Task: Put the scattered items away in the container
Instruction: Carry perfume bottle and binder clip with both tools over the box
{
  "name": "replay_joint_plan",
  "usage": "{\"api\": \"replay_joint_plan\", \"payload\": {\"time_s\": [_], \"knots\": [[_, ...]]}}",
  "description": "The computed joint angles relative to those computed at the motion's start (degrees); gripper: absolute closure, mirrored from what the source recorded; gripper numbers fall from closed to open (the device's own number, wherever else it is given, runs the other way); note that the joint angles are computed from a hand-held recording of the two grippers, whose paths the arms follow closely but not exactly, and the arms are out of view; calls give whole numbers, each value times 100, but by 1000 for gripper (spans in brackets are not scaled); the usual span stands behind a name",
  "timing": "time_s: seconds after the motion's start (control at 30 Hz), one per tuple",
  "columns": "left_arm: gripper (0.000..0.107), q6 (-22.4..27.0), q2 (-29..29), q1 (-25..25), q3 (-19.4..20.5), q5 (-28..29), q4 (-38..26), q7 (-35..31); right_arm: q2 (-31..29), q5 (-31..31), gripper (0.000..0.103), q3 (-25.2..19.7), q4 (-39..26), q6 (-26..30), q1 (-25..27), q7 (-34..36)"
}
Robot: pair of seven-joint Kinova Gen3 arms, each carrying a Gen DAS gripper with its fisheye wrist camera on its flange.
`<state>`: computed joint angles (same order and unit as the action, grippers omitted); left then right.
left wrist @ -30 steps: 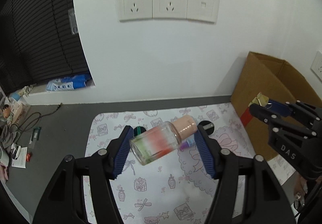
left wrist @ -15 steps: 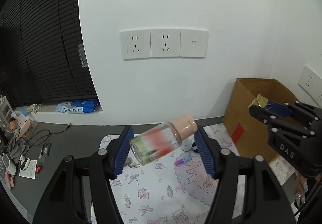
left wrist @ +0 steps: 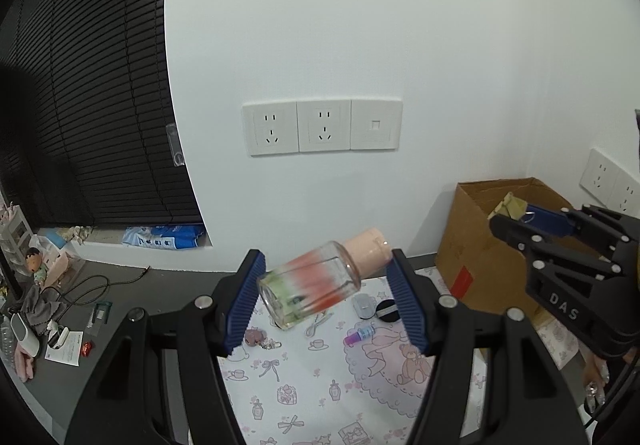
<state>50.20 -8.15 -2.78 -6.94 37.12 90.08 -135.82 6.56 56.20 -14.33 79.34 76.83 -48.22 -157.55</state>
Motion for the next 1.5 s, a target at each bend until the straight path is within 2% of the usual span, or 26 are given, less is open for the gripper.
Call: {"api": "replay_joint_plan", "payload": {"time_s": [0.57,0.77,1.07,1.33,1.5], "knots": [[46,-69,-116,290,95,-101,86,78,-144,114,73,-89,76,242,-17,-149],[46,7,1,443,211,48,35,-56,-238,151,73,-141,193,579,51,-340],[46,6,226,720,601,246,-110,-122,-527,176,73,-267,463,1135,322,-540],[46,-318,423,1172,1115,-129,-290,178,-946,83,73,-397,857,1325,881,-584],[46,-417,757,1487,1433,-437,-588,572,-1211,-36,73,-453,1113,1282,1304,-567]]}}
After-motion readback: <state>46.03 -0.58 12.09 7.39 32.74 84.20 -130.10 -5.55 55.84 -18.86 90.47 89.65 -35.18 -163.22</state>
